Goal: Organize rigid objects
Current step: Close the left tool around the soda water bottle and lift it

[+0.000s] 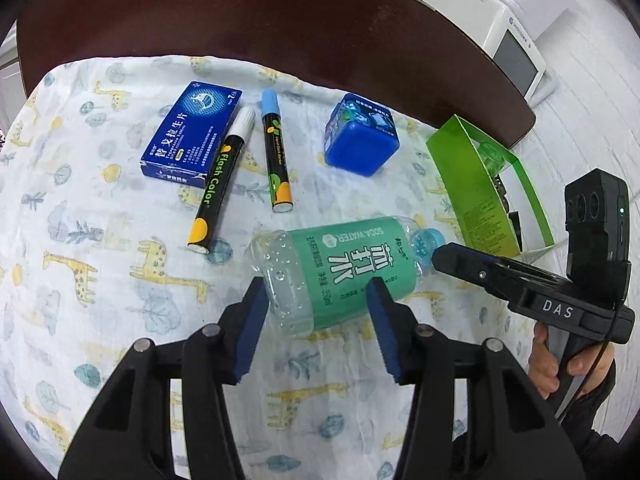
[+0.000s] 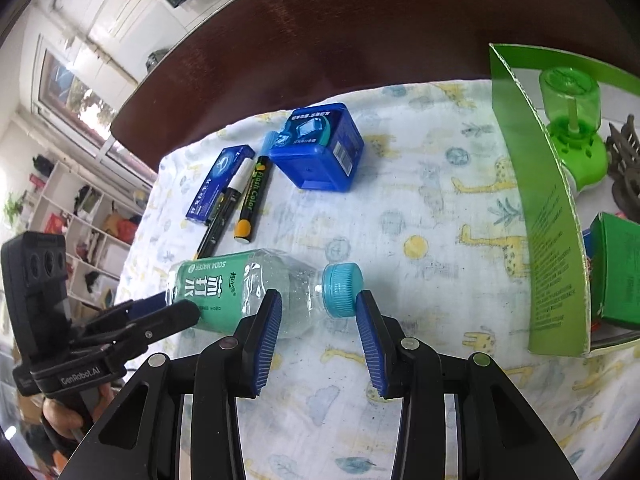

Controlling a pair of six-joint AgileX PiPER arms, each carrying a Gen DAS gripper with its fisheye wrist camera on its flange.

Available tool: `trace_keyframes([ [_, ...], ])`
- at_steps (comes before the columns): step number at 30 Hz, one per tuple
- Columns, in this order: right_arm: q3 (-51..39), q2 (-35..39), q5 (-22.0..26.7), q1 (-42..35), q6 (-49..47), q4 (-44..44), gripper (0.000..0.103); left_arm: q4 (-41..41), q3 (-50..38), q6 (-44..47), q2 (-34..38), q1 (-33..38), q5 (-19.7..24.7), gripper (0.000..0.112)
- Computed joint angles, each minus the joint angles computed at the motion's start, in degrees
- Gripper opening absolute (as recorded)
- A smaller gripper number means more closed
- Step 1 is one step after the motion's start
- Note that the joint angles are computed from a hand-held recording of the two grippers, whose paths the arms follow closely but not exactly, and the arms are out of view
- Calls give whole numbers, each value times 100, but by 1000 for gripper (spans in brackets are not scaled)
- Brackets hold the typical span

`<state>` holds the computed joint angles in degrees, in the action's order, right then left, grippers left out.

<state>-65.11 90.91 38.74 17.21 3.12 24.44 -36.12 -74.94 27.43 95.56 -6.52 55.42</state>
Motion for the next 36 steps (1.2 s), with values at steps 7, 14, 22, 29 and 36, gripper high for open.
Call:
trace_keyframes([
  [7, 178, -350, -87, 340, 411, -666, 42, 114, 120, -3, -292, -103, -178, 50],
  [14, 481, -784, -202, 319, 448, -760, 42, 282, 140, -90, -519, -361, -275, 51],
  [22, 855, -1405, -269, 83, 454, -660, 42, 521, -127, -388, -605, -809, -288, 51],
  [29, 1094, -2040, -201, -414, 257, -550, 42, 902, -530, -757, -636, -1472, -346, 51],
  [36, 1380, -2684, -20, -1331, -442, 29, 42, 1194, -1135, -1088, -361, -2169, -267, 51],
])
